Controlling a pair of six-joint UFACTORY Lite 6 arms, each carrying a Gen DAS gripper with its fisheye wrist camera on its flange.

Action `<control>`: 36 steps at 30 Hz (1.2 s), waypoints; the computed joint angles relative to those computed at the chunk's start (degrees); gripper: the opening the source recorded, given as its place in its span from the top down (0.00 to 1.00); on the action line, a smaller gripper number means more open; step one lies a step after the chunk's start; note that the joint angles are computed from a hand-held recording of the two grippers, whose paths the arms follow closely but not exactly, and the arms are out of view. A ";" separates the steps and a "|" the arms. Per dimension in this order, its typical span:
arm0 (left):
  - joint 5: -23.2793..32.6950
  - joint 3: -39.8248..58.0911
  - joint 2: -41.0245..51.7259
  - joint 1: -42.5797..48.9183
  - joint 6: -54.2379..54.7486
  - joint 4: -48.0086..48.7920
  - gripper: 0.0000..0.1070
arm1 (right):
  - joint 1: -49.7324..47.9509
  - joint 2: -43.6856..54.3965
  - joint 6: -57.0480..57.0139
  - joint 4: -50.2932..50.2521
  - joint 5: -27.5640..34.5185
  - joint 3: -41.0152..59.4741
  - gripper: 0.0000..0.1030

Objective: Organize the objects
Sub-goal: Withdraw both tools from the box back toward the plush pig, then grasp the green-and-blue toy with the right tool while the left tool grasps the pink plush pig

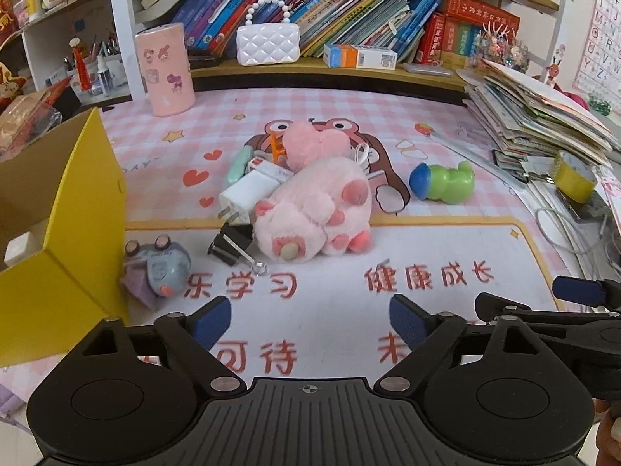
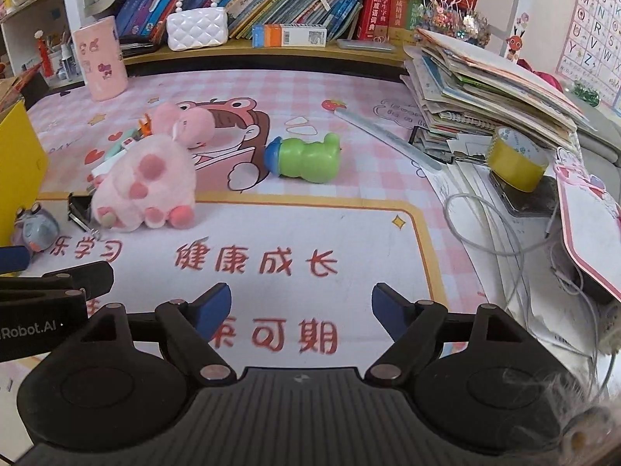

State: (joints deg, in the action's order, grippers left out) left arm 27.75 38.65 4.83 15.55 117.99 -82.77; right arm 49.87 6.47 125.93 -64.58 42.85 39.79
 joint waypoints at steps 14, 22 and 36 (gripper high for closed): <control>-9.68 10.47 12.13 -15.67 28.66 -36.83 0.09 | -20.15 3.00 4.65 -16.70 -9.18 0.60 0.14; -13.90 19.69 22.41 -21.00 35.84 -45.19 0.09 | -30.24 10.79 12.95 -32.86 -16.16 7.31 0.07; -13.87 20.25 23.45 -21.76 40.57 -48.83 0.34 | -36.57 26.07 11.61 -39.63 -24.03 22.96 0.17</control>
